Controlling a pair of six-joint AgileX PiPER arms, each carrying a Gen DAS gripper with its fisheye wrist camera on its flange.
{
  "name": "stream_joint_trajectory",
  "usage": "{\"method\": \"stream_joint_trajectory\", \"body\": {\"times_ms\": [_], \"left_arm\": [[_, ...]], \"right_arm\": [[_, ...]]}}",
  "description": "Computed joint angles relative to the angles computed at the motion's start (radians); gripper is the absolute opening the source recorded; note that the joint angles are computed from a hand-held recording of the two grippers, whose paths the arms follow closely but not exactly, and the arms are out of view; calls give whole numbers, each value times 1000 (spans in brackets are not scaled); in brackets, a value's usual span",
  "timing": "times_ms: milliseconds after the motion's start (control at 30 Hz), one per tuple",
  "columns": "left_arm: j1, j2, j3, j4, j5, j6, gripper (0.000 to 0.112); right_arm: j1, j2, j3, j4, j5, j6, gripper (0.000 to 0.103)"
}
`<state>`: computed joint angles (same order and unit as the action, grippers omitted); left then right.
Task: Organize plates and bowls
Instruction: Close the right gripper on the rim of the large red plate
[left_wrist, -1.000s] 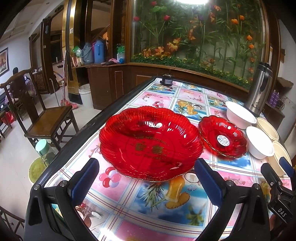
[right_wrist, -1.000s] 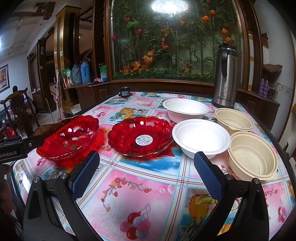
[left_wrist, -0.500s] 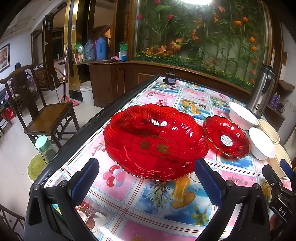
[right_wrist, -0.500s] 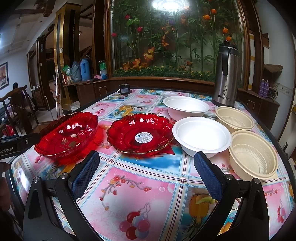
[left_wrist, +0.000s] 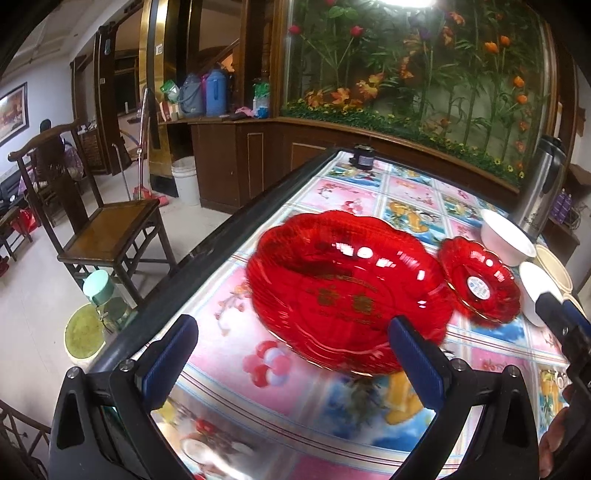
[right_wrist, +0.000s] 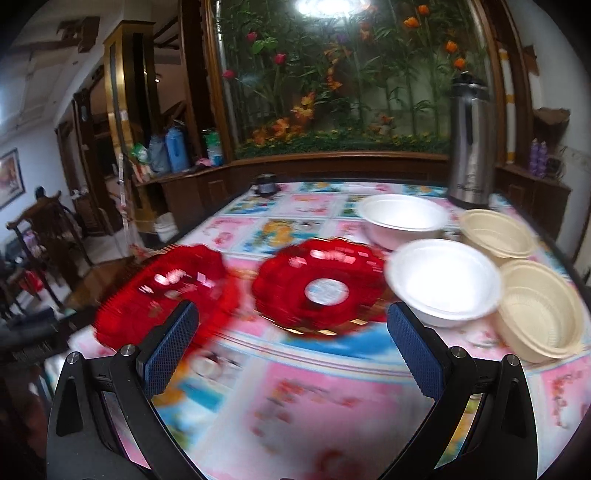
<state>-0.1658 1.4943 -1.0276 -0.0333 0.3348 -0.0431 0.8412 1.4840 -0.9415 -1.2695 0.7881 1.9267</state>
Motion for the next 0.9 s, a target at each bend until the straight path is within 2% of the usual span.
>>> {"method": "stream_joint_trajectory", "body": {"times_ms": [133, 300, 467, 567, 633, 700, 800, 900], "left_arm": [[91, 103, -162, -154, 147, 164, 103], [166, 239, -352, -222, 312, 192, 102], [198, 374, -511, -275, 471, 171, 102], [185, 416, -552, -255, 504, 137, 102], [173, 432, -567, -251, 512, 137, 102], [154, 447, -584, -212, 519, 104, 101], [139, 468, -599, -179, 527, 88, 97], [134, 486, -608, -156, 533, 64, 78]], "right_arm": [[-71, 125, -182, 159, -74, -194, 103], [-136, 266, -358, 380, -117, -383, 103], [-181, 299, -356, 507, -243, -379, 103], [-199, 290, -325, 523, -338, -344, 103], [-210, 309, -344, 582, -336, -393, 103], [-231, 319, -334, 636, -377, -417, 103], [-271, 329, -317, 813, -446, -542, 96], [-305, 358, -315, 977, -489, -681, 79]]}}
